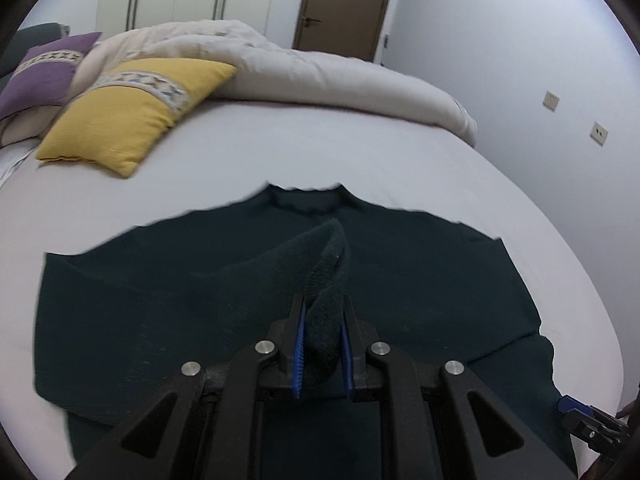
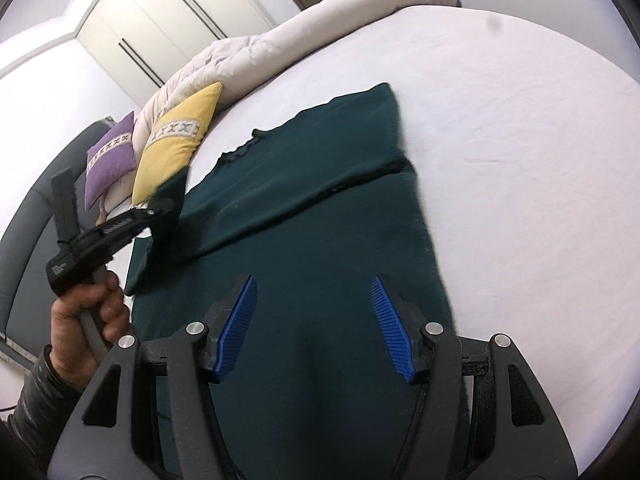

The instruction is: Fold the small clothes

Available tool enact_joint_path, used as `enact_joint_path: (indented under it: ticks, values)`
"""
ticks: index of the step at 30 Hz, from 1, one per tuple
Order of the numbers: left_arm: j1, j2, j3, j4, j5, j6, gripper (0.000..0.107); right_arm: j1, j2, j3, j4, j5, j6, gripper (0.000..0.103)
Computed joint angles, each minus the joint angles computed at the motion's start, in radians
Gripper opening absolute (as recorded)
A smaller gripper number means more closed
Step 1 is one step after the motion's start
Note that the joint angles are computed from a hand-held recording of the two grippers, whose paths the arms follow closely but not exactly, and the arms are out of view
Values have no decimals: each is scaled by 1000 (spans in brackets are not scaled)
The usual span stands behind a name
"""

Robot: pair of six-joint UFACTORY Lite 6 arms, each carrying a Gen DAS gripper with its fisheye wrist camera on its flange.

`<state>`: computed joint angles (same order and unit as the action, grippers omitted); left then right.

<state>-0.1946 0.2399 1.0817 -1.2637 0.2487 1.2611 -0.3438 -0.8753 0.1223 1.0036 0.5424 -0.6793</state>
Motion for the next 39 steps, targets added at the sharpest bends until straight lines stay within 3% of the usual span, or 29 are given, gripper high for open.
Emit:
enact_joint_path:
  ticks: [2,4,5,6,7,13,18,24,27,28,31,32,33,35,39]
  values:
    - [-32,26,0,-17,-37,4,21,-20,28,1,34,-1,-50,58]
    - [-33,55,4,5,-34,-33,37,-4,69,13,41,-34,-55,58]
    - [-33,38,-26,-27,-35,-7,59,22,78,18,25,-57,-21,58]
    - [-17,14,-59,-89,-32,55,72,34,108,33,37,-75,-29,58]
    - [7,-9,-80,-110,-19,81,75,54,139,50,52,-94,-34,58]
    - [261,-183,-178,-134,172,234,83,349,382,260,21,-314,117,62]
    - [529,-99,-99,-121,293,292,83,562,787,622,7,-404,144,72]
    - [767,107,100,-47,383,231,83,660,1295,1128,-576,-351,755,72]
    - [821,179,167,-20,405,223,83,690,1507,1361,-833,-259,1038,71]
    - [829,197,184,-17,407,221,83,700,1562,1424,-871,-238,1076,69]
    - [852,254,232,2,419,198,83,747,1618,1499,-1046,-207,1229,43]
    - [857,265,242,13,423,187,83,760,1641,1539,-1062,-184,1223,24]
    - [852,273,247,14,420,177,83,767,1652,1558,-1111,-169,1258,14]
    - [848,277,248,16,418,171,83,776,1631,1550,-1198,-164,1320,7]
    - [826,285,266,34,405,145,83,741,1465,1395,-1179,-241,1296,5]
